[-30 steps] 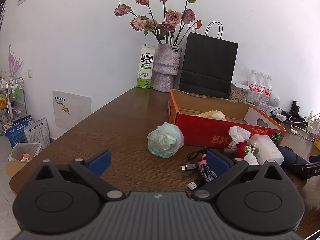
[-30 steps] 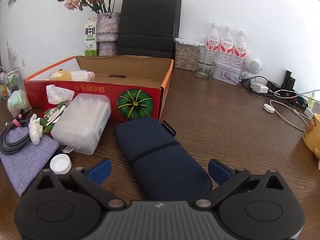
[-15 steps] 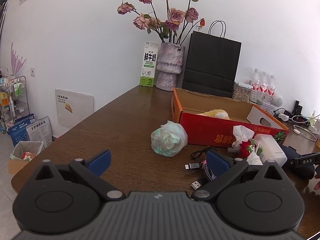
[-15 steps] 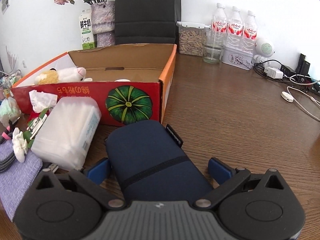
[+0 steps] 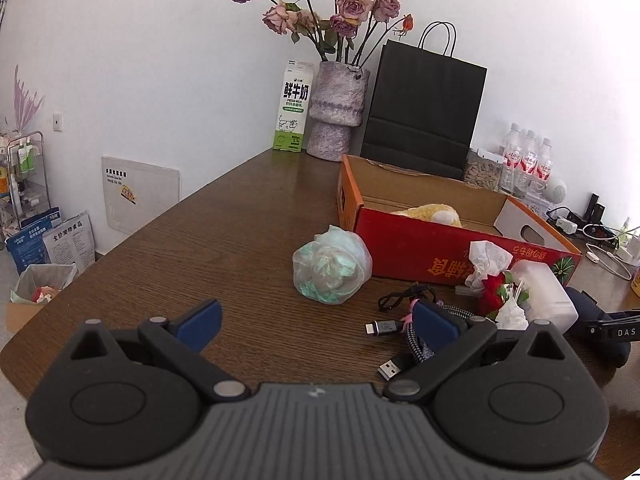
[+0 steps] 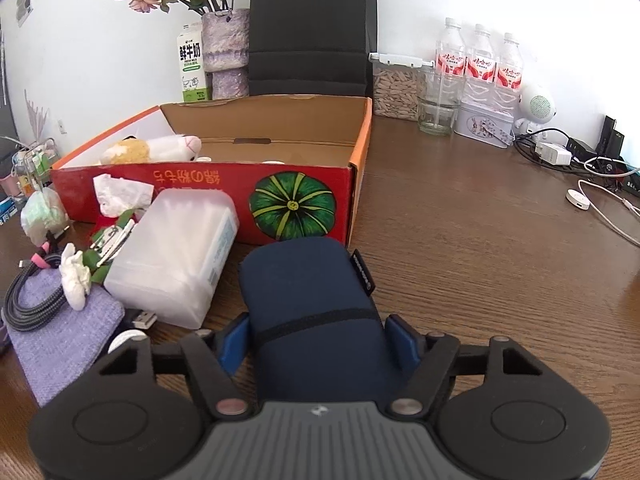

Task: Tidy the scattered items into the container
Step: 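Move the left gripper to the plastic bag while the right approaches the navy pouch, then grasp the navy pouch with the right gripper while the left grasps the plastic bag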

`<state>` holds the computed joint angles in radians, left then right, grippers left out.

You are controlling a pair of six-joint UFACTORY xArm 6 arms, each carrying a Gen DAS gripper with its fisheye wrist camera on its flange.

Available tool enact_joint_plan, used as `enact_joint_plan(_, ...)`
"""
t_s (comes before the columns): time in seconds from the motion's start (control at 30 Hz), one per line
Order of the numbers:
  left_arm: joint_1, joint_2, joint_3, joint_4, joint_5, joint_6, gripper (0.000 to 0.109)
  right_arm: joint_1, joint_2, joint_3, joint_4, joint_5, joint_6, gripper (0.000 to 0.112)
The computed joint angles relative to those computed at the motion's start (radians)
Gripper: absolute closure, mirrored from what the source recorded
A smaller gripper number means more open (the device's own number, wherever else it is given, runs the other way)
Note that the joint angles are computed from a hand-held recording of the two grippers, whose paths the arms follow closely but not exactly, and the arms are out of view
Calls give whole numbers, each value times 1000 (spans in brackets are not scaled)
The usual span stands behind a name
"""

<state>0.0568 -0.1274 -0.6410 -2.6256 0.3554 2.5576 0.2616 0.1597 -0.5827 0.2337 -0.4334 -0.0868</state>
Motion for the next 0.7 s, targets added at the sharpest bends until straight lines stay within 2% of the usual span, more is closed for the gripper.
enact_joint_plan(0.37, 14, 37, -37, 20, -8, -27, 6, 26, -28, 74, -5, -93, 105, 47)
enact_joint_plan(0.7, -13, 118, -130, 59, -31, -51, 6, 72, -50, 114, 91, -222, 131, 48)
